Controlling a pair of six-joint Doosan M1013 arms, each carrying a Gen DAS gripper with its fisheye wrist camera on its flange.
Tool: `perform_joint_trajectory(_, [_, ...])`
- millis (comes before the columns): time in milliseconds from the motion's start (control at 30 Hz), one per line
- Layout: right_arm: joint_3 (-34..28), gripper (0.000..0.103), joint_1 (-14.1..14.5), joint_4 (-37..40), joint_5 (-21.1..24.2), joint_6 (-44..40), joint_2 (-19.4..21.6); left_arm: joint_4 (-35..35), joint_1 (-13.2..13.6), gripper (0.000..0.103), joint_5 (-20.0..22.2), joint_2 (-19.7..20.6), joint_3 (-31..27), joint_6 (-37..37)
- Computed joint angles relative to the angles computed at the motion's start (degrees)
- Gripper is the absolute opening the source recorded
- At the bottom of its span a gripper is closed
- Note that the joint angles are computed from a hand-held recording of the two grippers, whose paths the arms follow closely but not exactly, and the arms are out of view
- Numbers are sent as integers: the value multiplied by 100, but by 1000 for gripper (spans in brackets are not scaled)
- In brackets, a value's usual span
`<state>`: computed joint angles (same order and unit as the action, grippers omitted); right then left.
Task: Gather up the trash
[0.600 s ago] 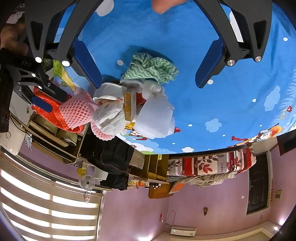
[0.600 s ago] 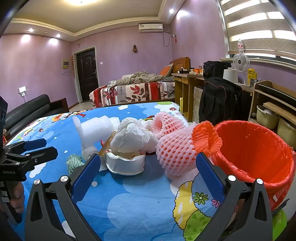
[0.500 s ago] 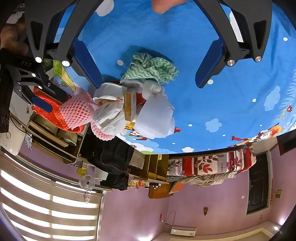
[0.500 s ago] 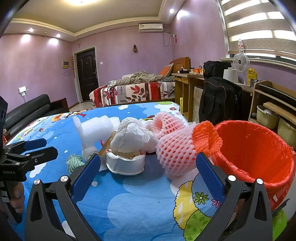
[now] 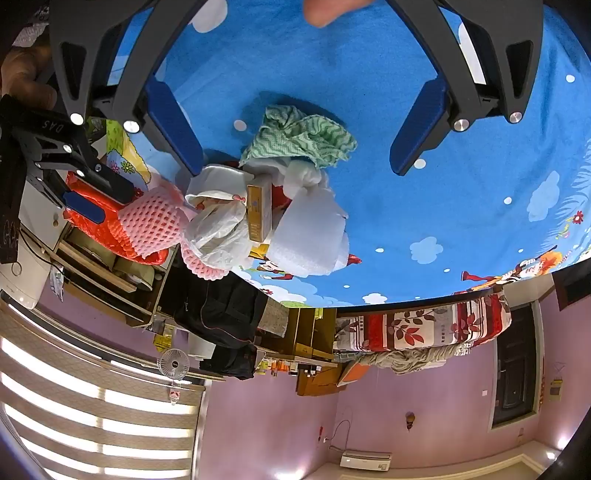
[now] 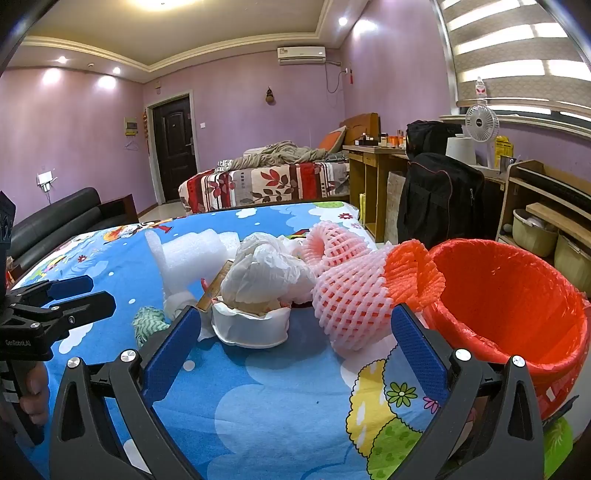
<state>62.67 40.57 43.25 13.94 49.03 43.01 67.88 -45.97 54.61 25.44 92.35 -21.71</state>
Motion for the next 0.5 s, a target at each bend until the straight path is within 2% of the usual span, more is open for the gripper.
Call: perform_joint_trajectory(500, [-8,96,1,-36,4,43,8,13,-9,98,11,-15,21,-14])
